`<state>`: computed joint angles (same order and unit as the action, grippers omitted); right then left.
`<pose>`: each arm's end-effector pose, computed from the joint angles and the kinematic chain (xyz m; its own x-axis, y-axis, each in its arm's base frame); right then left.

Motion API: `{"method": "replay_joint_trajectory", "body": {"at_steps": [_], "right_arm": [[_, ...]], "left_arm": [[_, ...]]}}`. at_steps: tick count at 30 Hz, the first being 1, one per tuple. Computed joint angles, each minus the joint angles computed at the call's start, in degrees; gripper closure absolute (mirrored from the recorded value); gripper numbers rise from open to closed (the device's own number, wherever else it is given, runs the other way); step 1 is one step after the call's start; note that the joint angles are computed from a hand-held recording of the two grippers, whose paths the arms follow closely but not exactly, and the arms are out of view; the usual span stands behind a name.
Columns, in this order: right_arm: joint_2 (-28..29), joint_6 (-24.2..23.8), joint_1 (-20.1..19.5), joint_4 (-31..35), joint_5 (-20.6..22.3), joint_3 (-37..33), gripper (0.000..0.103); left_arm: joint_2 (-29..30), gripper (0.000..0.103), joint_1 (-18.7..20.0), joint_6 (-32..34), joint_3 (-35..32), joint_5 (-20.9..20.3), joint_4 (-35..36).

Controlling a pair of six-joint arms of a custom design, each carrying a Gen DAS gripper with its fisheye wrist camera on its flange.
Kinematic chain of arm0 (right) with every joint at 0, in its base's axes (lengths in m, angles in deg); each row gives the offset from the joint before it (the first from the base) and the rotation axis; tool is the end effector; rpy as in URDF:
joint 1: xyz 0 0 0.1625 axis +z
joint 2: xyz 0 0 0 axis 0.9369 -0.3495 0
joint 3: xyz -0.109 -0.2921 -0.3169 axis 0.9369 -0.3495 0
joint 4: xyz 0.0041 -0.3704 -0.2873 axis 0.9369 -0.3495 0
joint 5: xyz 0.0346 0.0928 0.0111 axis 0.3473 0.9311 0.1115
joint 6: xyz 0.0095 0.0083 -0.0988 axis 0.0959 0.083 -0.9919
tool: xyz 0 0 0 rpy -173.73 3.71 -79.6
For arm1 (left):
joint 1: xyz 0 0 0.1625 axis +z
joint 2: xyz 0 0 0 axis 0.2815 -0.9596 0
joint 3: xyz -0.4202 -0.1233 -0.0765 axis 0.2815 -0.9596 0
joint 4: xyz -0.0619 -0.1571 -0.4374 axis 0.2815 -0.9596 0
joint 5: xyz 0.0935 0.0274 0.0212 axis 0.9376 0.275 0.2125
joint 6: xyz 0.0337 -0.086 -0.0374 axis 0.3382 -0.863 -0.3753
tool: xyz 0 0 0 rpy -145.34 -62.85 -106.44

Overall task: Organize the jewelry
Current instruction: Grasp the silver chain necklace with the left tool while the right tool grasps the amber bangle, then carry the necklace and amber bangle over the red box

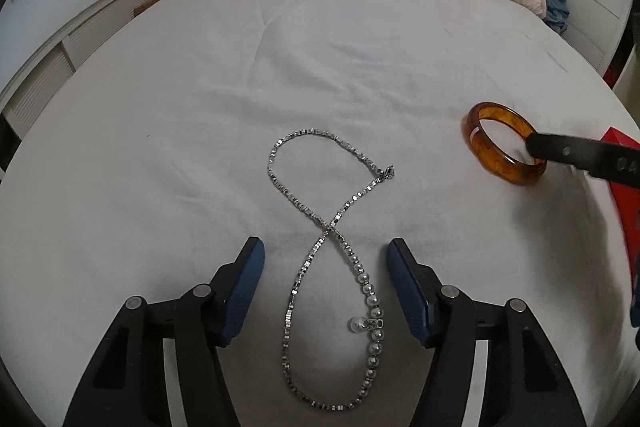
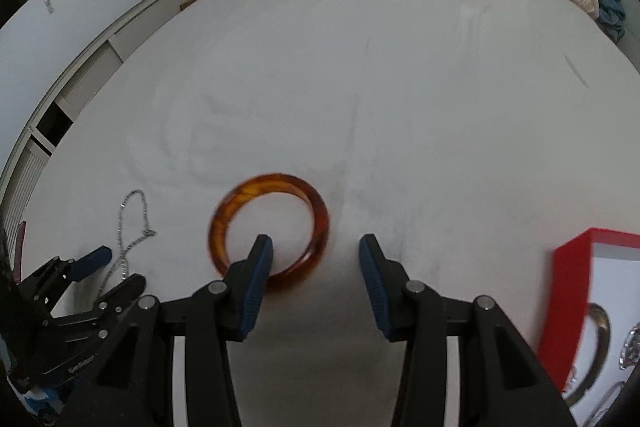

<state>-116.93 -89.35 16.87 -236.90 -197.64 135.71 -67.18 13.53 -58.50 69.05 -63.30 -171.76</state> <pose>0.0653 -0.5148 0.1741 -0.8212 -0.2131 0.5294 -0.4162 0.8583 -0.3001 -0.2402 -0.3790 -0.0022 -0.7030 0.0221 -0.7108 0.3926 0.8455 -0.3620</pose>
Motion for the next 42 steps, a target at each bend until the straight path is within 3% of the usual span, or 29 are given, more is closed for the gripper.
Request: {"method": "replay_joint_trajectory", "body": {"at_steps": [3, 9, 12, 14, 17, 19, 25, 30, 42], "right_arm": [[1.2, -2.4, -0.5, -1.5, 0.9, 0.0, 0.060], [5.0, -7.8, 0.1, -4.8, 0.4, -1.1, 0.065], [6.7, -8.7, 0.4, -6.6, -0.4, -1.8, 0.068], [7.6, -8.8, 0.6, -7.6, -0.8, -2.3, 0.073], [8.4, -8.7, 0.7, -9.0, -0.8, -3.0, 0.090], [8.5, -8.4, 0.6, -9.6, -0.3, -3.2, 0.091], [6.5, -8.1, 0.9, -11.5, 1.9, -1.5, 0.093], [1.5, -6.9, 1.6, -10.9, 3.3, 1.2, 0.093], [-14.6, -2.2, 5.0, -5.8, 3.7, 9.4, 0.093]], "left_arm": [[0.0, 0.041, 0.5, 2.1, 0.7, -0.1, -3.6], [2.3, 0.055, 1.3, 6.8, 1.1, 1.6, -10.5], [2.4, 0.067, 1.7, 9.0, 1.6, 1.1, -13.8], [2.3, 0.083, 1.8, 10.5, 2.1, 0.1, -16.3], [1.8, 0.097, 2.0, 11.1, 2.6, -1.0, -18.0], [1.4, 0.100, 1.8, 10.6, 2.8, -1.3, -17.7], [0.5, 0.101, 0.8, 8.0, 2.8, -1.1, -15.6], [-0.9, 0.101, -1.1, 6.5, 2.5, -1.3, -13.2], [-8.4, 0.101, -10.7, -1.2, 2.6, -1.3, -0.1]]}}
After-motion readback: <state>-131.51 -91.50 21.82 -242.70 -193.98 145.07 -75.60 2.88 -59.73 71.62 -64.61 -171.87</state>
